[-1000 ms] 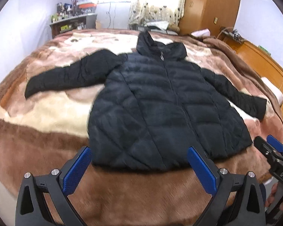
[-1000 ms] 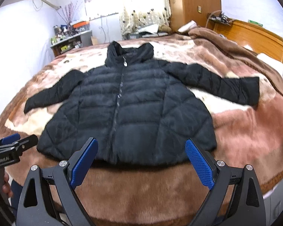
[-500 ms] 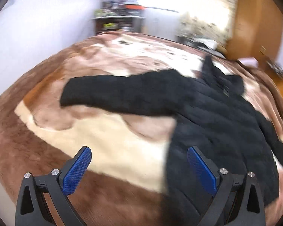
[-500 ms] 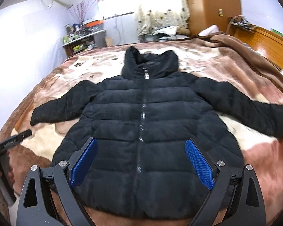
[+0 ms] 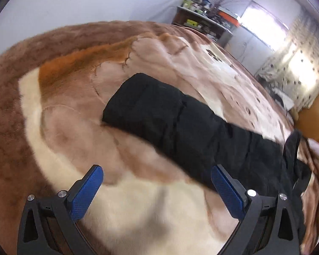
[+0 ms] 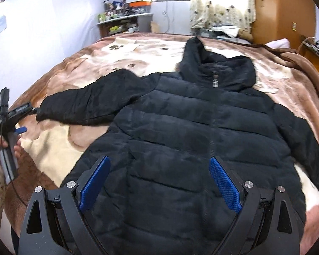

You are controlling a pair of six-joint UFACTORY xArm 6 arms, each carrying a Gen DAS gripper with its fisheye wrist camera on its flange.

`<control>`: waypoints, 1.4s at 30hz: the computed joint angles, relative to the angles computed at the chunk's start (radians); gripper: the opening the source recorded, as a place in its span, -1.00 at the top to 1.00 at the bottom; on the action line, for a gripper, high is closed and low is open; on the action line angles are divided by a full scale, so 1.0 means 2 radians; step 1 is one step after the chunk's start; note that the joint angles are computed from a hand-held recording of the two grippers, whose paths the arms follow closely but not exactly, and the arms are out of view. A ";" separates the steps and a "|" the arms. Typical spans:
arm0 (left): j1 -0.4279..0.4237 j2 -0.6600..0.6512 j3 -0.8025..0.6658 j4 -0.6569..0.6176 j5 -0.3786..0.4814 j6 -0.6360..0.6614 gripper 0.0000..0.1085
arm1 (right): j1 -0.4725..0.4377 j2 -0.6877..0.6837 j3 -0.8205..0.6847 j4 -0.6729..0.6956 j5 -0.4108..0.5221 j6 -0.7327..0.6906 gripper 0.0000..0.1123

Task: Fold large clothes
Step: 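Grasp the cuff of the sleeve nearest the left gripper with the left gripper, then lift the held sleeve and fold it across the jacket body, then open the left gripper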

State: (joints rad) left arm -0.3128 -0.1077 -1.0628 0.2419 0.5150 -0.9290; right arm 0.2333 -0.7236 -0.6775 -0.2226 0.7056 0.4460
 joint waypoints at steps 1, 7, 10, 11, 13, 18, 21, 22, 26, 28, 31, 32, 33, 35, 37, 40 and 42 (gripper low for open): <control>0.008 0.015 -0.011 -0.007 -0.001 0.000 -0.88 | 0.003 0.013 -0.006 -0.003 -0.005 0.000 -0.68; 0.035 0.091 -0.065 -0.081 -0.013 0.053 -0.88 | 0.016 0.071 -0.029 0.003 -0.034 -0.019 -0.68; 0.037 0.120 -0.089 -0.091 -0.015 0.057 -0.88 | 0.021 0.093 -0.040 0.003 -0.045 -0.023 -0.68; 0.037 0.129 -0.097 -0.090 -0.013 0.054 -0.88 | 0.023 0.101 -0.043 0.003 -0.049 -0.027 -0.68; 0.037 0.143 -0.109 -0.089 -0.010 0.032 -0.67 | 0.025 0.114 -0.051 0.001 -0.052 -0.030 -0.68; 0.034 0.163 -0.135 -0.063 -0.007 -0.005 -0.36 | 0.025 0.128 -0.058 0.011 -0.060 -0.042 -0.68; 0.031 0.171 -0.150 -0.056 -0.004 -0.003 0.26 | 0.024 0.132 -0.061 0.012 -0.061 -0.037 -0.68; 0.030 0.173 -0.156 -0.048 0.000 -0.006 0.55 | 0.022 0.133 -0.061 0.016 -0.063 -0.037 -0.68; 0.019 0.159 -0.161 -0.013 -0.004 -0.016 0.74 | 0.017 0.128 -0.060 0.021 -0.063 -0.036 -0.68; 0.011 0.149 -0.161 0.015 -0.010 -0.027 0.74 | 0.012 0.122 -0.058 0.028 -0.064 -0.040 -0.68; -0.004 0.140 -0.170 0.043 -0.015 -0.023 0.74 | 0.006 0.113 -0.058 0.026 -0.062 -0.040 -0.68; -0.011 0.139 -0.177 0.047 -0.015 -0.015 0.74 | 0.003 0.109 -0.056 0.025 -0.062 -0.040 -0.68; -0.015 0.138 -0.182 0.049 -0.014 -0.011 0.74 | 0.000 0.105 -0.055 0.026 -0.064 -0.041 -0.68; -0.029 0.143 -0.202 0.044 -0.010 0.008 0.74 | -0.007 0.096 -0.054 0.027 -0.063 -0.042 -0.68; -0.046 0.148 -0.227 0.052 0.001 0.021 0.74 | -0.015 0.088 -0.051 0.030 -0.065 -0.045 -0.68; -0.072 0.161 -0.264 0.036 0.006 0.061 0.74 | -0.024 0.076 -0.047 0.033 -0.065 -0.046 -0.68; -0.091 0.164 -0.280 0.029 0.010 0.077 0.74 | -0.033 0.066 -0.043 0.037 -0.068 -0.051 -0.68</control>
